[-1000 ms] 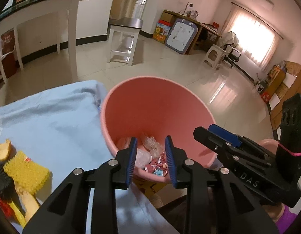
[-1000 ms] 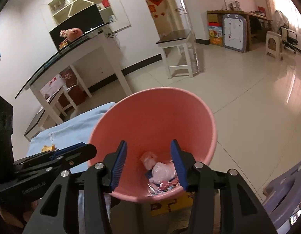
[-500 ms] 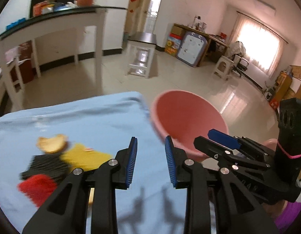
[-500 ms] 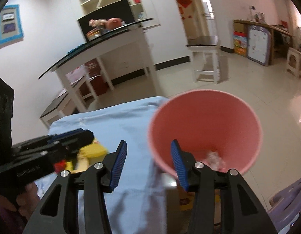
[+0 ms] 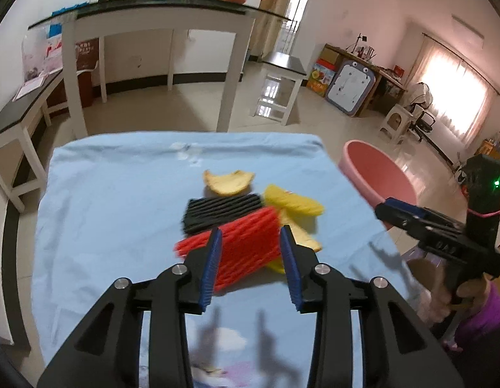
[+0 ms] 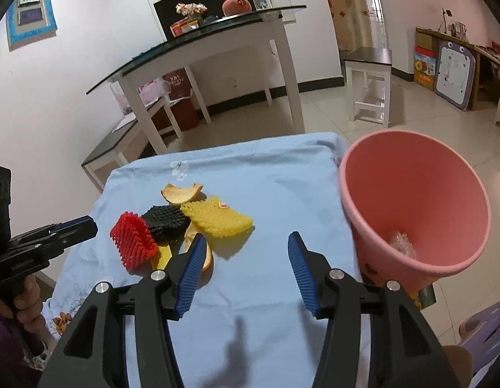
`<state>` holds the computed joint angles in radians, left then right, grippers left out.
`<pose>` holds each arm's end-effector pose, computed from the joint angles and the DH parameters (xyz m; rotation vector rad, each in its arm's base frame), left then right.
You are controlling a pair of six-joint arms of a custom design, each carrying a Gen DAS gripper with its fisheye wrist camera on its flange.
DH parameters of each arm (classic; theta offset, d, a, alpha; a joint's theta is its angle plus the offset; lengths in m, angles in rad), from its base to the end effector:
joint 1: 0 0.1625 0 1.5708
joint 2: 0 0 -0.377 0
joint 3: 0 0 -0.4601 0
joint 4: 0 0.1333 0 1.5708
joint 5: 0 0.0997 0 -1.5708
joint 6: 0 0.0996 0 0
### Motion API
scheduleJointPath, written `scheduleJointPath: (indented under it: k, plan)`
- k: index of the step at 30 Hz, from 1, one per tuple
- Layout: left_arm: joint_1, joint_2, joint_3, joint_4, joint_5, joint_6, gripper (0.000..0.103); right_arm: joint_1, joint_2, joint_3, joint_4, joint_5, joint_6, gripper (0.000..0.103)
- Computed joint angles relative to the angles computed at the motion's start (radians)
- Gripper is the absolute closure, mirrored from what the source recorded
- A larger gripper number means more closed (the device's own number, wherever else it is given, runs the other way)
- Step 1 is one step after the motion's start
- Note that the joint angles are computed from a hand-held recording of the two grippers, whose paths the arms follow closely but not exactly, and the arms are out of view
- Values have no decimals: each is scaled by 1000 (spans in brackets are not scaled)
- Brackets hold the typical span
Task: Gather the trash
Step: 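Grasp the red foam net with the left gripper while the right gripper grasps the yellow foam net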
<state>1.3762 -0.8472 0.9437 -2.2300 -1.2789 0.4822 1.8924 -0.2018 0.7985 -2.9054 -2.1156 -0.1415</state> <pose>-0.0041 -0.8582 0.3732 0.7850 2.5747 -0.7126 0.3560 -0.8100 -0.0164 0.3092 -2.4815 1.0199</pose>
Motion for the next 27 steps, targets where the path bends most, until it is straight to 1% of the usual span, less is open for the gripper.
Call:
scheduleJointPath:
  k: [4,6,8,12,16,19,21,24,27]
  plan:
    - [14,31,-60,46,0,18,66,2,23,-38,46,-7,28,51]
    - [15,48,-91,68,-5,51,66,2,31,-53,58,-6,29,51]
    - [12,51,-93,71,-5,79,66,3,46,-79,72,-2,30,51]
    - [11,78,-137,101,-8,132,66,7,61,-102,90,-2,28,50]
    - [11,111,-184,139,-13,188,66,7,67,-108,109,-8,45,49]
    - [11,145,-226,162,18,233,66,5,68,-108,125,-8,64,49]
    - [15,169,-266,211,18,244,66,3,72,-117,144,-1,74,49]
    - [20,168,-265,239,-2,270,66,2,93,-156,164,1,68,48]
    - [24,149,-227,229,-18,296,66,-1,138,-239,192,8,38,45]
